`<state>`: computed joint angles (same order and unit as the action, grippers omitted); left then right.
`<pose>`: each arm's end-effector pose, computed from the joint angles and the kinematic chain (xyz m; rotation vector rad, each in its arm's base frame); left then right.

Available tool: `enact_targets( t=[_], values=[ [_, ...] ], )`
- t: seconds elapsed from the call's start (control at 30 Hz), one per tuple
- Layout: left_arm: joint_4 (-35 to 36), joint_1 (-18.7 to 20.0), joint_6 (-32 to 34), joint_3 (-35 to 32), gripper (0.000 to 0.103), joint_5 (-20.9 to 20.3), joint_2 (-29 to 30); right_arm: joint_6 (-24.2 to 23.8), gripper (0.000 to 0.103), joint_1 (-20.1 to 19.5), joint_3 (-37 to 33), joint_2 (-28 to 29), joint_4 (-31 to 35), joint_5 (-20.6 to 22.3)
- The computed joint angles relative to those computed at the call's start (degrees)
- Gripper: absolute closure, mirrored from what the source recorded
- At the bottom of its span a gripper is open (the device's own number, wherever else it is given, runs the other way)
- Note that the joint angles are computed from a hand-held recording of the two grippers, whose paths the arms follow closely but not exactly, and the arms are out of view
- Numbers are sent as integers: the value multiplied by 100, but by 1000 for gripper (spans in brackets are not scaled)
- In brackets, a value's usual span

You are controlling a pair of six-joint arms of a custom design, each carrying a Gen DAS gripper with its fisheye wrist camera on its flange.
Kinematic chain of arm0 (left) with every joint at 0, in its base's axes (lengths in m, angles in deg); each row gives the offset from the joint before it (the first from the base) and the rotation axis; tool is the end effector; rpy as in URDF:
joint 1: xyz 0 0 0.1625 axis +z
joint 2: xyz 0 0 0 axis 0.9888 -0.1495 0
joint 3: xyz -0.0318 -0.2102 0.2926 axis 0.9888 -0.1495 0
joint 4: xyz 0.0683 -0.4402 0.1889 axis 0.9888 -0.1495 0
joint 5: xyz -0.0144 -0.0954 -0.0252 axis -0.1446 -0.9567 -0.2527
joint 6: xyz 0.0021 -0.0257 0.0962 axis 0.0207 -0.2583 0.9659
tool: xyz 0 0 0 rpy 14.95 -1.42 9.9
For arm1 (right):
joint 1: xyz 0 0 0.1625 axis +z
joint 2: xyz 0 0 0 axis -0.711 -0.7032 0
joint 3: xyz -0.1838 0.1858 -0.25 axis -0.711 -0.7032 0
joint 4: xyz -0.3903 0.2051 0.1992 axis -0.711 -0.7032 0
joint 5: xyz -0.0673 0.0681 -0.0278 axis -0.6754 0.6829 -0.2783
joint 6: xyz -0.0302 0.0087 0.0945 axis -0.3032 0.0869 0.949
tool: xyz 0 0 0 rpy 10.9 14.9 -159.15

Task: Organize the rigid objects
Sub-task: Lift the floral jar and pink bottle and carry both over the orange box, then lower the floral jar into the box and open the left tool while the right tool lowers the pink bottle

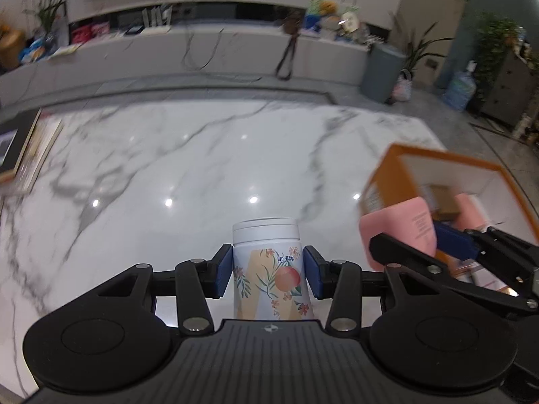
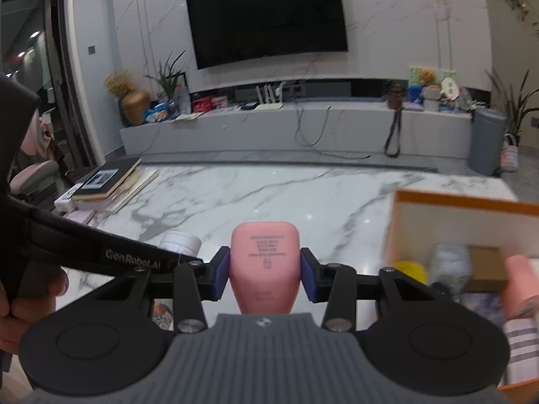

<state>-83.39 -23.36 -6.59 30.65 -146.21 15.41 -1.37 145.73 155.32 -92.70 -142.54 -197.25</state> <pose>-0.2881 -0.8089 0.1723 0.8398 2.4831 -0.6423 0.2203 -0.7037 0.2036 0.4278 -2.2135 1.2930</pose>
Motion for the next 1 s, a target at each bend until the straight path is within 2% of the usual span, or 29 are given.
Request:
enact_targets(
  t=[0.17, 0.3, 0.57, 0.7, 0.8, 1.0],
  values=[
    [-58, -361, 246, -171, 52, -124, 149, 96, 60, -65, 403, -581, -265, -257],
    [136, -662, 485, -531, 52, -174, 514, 57, 60, -178, 606, -920, -569, -714],
    [1244, -1025, 710, -1865, 52, 313, 1827, 544, 60, -546, 1003, -1493, -474, -1098],
    [1579, -1046, 835, -2283, 52, 785, 2277, 740, 60, -706, 1065, -1567, -321, -1081],
    [1705, -1046, 969, -2441, 52, 1105, 2501, 918, 60, -830, 1148, -1666, -94, -875],
    [2216, -1000, 884, -2871, 52, 1359, 2871, 1397, 60, -1052, 1206, -1786, 234, -543]
  ],
)
